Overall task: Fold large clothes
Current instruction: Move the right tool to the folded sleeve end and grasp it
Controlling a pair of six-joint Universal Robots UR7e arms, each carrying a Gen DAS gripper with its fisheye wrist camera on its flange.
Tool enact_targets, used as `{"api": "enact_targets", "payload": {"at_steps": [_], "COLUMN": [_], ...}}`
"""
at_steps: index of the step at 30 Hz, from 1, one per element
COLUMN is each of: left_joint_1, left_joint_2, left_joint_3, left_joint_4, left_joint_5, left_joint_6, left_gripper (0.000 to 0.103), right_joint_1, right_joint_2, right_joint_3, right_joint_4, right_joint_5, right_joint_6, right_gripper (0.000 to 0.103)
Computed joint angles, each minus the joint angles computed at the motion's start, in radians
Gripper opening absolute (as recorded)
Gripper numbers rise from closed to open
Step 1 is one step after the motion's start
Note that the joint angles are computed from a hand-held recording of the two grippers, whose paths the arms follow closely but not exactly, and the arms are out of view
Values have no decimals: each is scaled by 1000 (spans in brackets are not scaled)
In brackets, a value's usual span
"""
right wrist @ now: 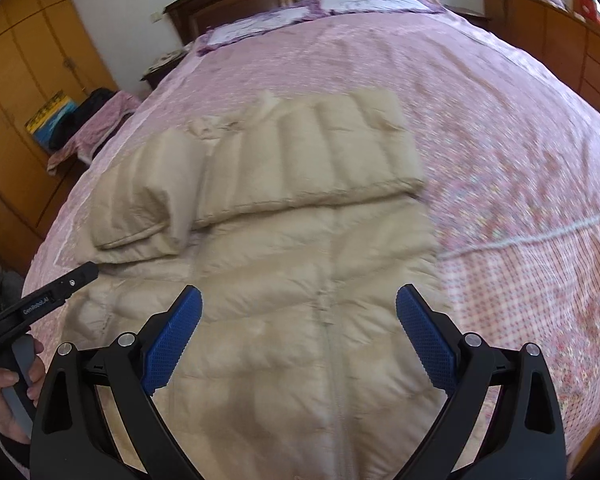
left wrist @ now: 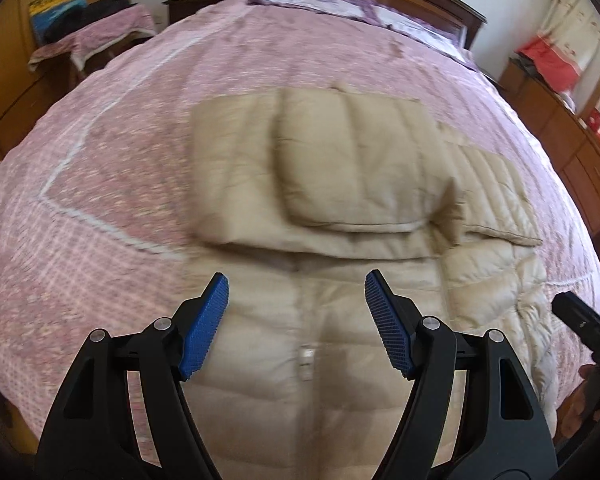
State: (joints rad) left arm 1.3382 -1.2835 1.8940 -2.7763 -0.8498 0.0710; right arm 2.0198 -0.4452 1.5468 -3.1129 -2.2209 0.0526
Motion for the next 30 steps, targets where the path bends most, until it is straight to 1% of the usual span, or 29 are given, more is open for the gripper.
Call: {"api": "enact_targets", "payload": {"at_steps": [4,8,10,13,16,20,24,28,30], "left_joint_1": [18,43,50,62,70,83,91,95,92], "left_joint_2": [-15,-36,-41,-50,-55,-55,-55,-58,-59], "left_joint_3": [2,3,4,8,12,13,19,25,28], "left_joint_4": [-13,-18,-22,-28,-33,-37,-38,-32,-32], "left_joint_5": [33,37,48,55,51,40,28,22,24], "left_joint_6": [11,10,10,21,22,9,-7,-11,-1], "left_gripper": [71,71,71,72,72,73,73,73,73], "right_joint_1": [27,50,59,73,86,105,108,107,101], "right_joint_2": [43,99,129,189,238,332,426,553,603], "right_joint_3": [-81,-180,-228,-330,-411,-563,-727,-946,-1036], "right_joint_4": [66,137,172,249,298,346,419,531,599], "right_joint_5": [14,35,30,36,42,23,12,-11,-22], "right_joint_6": [-31,-64,-68,-77,-100,-149,-147,-165,-155], "right_gripper": [94,94,94,94,94,94,94,94,94]}}
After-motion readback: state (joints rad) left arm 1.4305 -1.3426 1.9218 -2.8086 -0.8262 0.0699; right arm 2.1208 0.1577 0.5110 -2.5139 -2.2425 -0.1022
